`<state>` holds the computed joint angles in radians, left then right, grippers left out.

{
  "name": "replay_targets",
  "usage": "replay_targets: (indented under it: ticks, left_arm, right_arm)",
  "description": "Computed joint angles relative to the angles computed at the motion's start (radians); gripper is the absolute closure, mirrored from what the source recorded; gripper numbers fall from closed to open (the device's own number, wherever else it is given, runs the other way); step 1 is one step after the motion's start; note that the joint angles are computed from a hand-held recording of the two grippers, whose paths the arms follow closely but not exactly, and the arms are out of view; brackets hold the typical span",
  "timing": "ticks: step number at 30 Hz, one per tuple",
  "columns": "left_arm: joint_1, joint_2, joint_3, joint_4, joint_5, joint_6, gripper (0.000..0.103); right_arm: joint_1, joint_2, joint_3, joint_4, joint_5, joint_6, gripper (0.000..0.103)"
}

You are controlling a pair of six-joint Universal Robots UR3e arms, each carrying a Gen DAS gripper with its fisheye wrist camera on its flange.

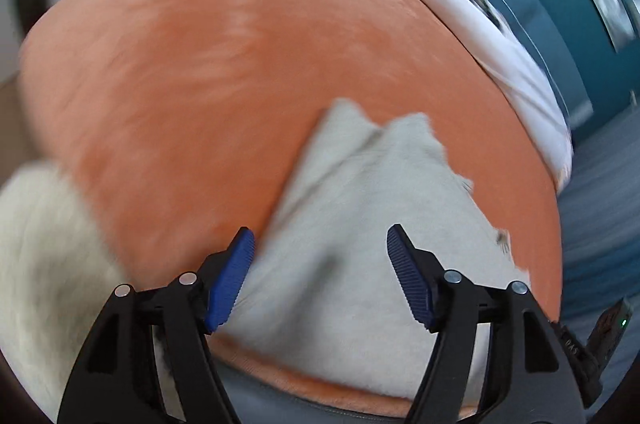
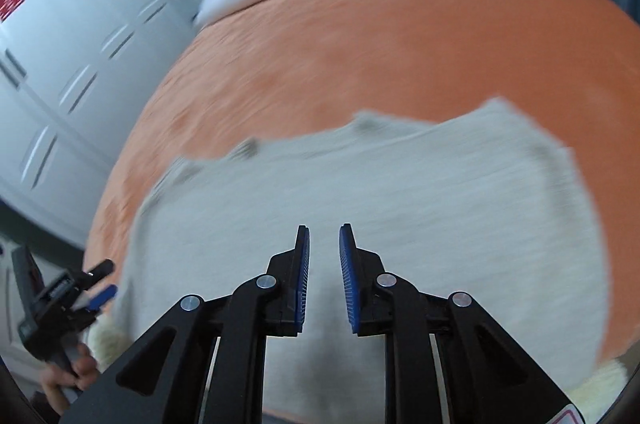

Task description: Fold small clothes

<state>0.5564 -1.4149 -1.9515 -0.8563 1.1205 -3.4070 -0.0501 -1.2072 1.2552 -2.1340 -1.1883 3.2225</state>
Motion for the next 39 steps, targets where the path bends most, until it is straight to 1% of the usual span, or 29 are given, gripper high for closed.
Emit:
replay_targets:
  ticks: [2, 4, 5, 6, 7, 9, 11, 12, 13, 14, 15, 16, 17, 20, 22, 23, 24, 26, 27, 28, 30, 32, 33, 34, 35, 36, 37, 38, 39]
  left_arm:
    - [0.062, 0.064, -0.09, -0.028, -0.023, -0.015, 0.037]
    - [0.095, 0.054, -0.113, -0.07, -0.067, 0.02, 0.037]
    - [0.102, 0.042, -0.128, -0.06, -0.094, 0.03, 0.036]
    - [0.099, 0.027, -0.15, -0.013, -0.11, 0.038, 0.029]
    - [0.093, 0.011, -0.156, 0.02, -0.121, 0.043, 0.021]
    - [0.08, -0.022, -0.147, 0.056, -0.153, 0.054, 0.006]
    - [0.057, -0.062, -0.119, 0.074, -0.164, 0.06, 0.006]
    - [0.054, -0.074, -0.106, 0.073, -0.171, 0.061, 0.012]
    - [0.058, -0.082, -0.097, 0.075, -0.192, 0.049, 0.038]
    - [0.062, -0.097, -0.063, 0.029, -0.21, 0.062, 0.055]
    - [0.067, -0.11, -0.039, -0.002, -0.23, 0.074, 0.077]
    - [0.071, -0.113, -0.007, -0.036, -0.251, 0.072, 0.079]
    - [0.06, -0.112, 0.012, -0.022, -0.257, 0.052, 0.08]
    - [-0.016, -0.083, 0.148, -0.047, -0.291, 0.057, 0.082]
    - [-0.116, -0.107, 0.291, -0.055, -0.308, 0.05, 0.083]
    - [-0.2, -0.142, 0.391, -0.037, -0.306, 0.04, 0.083]
    - [-0.26, -0.175, 0.468, -0.036, -0.306, 0.047, 0.083]
    - [-0.422, -0.286, 0.659, -0.024, -0.293, 0.043, 0.083]
    - [-0.485, -0.342, 0.734, -0.027, -0.289, 0.04, 0.083]
    - [-0.553, -0.41, 0.81, -0.028, -0.277, 0.036, 0.083]
    - [-0.702, -0.583, 0.991, -0.09, -0.203, 0.057, 0.082]
    - [-0.817, -0.735, 1.136, -0.188, -0.098, 0.098, 0.081]
    - [-0.856, -0.773, 1.154, -0.214, -0.047, 0.124, 0.079]
    - [-0.887, -0.779, 1.131, -0.234, -0.004, 0.142, 0.078]
    - [-0.888, -0.75, 1.065, -0.219, -0.019, 0.145, 0.078]
    - [-0.878, -0.691, 0.961, -0.175, -0.051, 0.156, 0.069]
    - [-0.871, -0.616, 0.856, -0.133, -0.048, 0.175, 0.044]
    - [-0.866, -0.547, 0.751, -0.058, -0.023, 0.186, 0.033]
    - [-0.857, -0.467, 0.65, 0.003, 0.019, 0.208, 0.016]
  right_arm:
    - [0.066, 0.075, -0.083, 0.029, -0.029, 0.01, 0.087]
    - [0.11, 0.174, -0.183, 0.098, -0.062, 0.028, 0.087]
    - [0.114, 0.199, -0.171, 0.107, -0.063, 0.03, 0.087]
    - [0.117, 0.197, -0.118, 0.037, -0.061, 0.044, 0.091]
    - [0.106, 0.186, -0.065, -0.031, -0.048, 0.042, 0.092]
    - [0.086, 0.162, -0.034, -0.033, -0.019, 0.046, 0.092]
    - [0.065, 0.149, -0.016, -0.022, 0.016, 0.061, 0.092]
    - [0.056, 0.142, -0.001, -0.028, 0.029, 0.055, 0.092]
    - [0.055, 0.138, 0.017, -0.047, 0.035, 0.055, 0.092]
    - [0.051, 0.13, 0.036, -0.062, 0.041, 0.051, 0.092]
    - [0.047, 0.121, 0.06, -0.086, 0.047, 0.053, 0.092]
    - [0.04, 0.11, 0.082, -0.102, 0.054, 0.048, 0.092]
    - [0.042, 0.109, 0.096, -0.126, 0.058, 0.054, 0.092]
    - [0.013, 0.083, 0.137, -0.152, 0.111, 0.072, 0.092]
    - [-0.055, 0.004, 0.224, -0.152, 0.217, 0.111, 0.087]
    - [-0.09, -0.045, 0.279, -0.17, 0.268, 0.119, 0.083]
    - [-0.146, -0.125, 0.373, -0.202, 0.331, 0.11, 0.083]
    - [-0.263, -0.284, 0.511, -0.182, 0.401, 0.045, 0.081]
    - [-0.325, -0.356, 0.565, -0.147, 0.422, 0.005, 0.077]
    - [-0.392, -0.423, 0.613, -0.099, 0.44, -0.039, 0.074]
    - [-0.548, -0.552, 0.689, 0.054, 0.448, -0.154, 0.068]
    - [-0.688, -0.641, 0.729, 0.203, 0.418, -0.26, 0.067]
    - [-0.75, -0.678, 0.741, 0.271, 0.401, -0.3, 0.067]
    - [-0.808, -0.708, 0.744, 0.335, 0.395, -0.333, 0.067]
    - [-0.883, -0.75, 0.744, 0.422, 0.407, -0.39, 0.064]
    - [-0.931, -0.783, 0.746, 0.473, 0.418, -0.428, 0.061]
    - [-0.97, -0.813, 0.74, 0.517, 0.426, -0.461, 0.051]
    - [-1.005, -0.837, 0.724, 0.565, 0.444, -0.498, 0.041]
    - [-1.016, -0.845, 0.712, 0.6, 0.464, -0.524, 0.037]
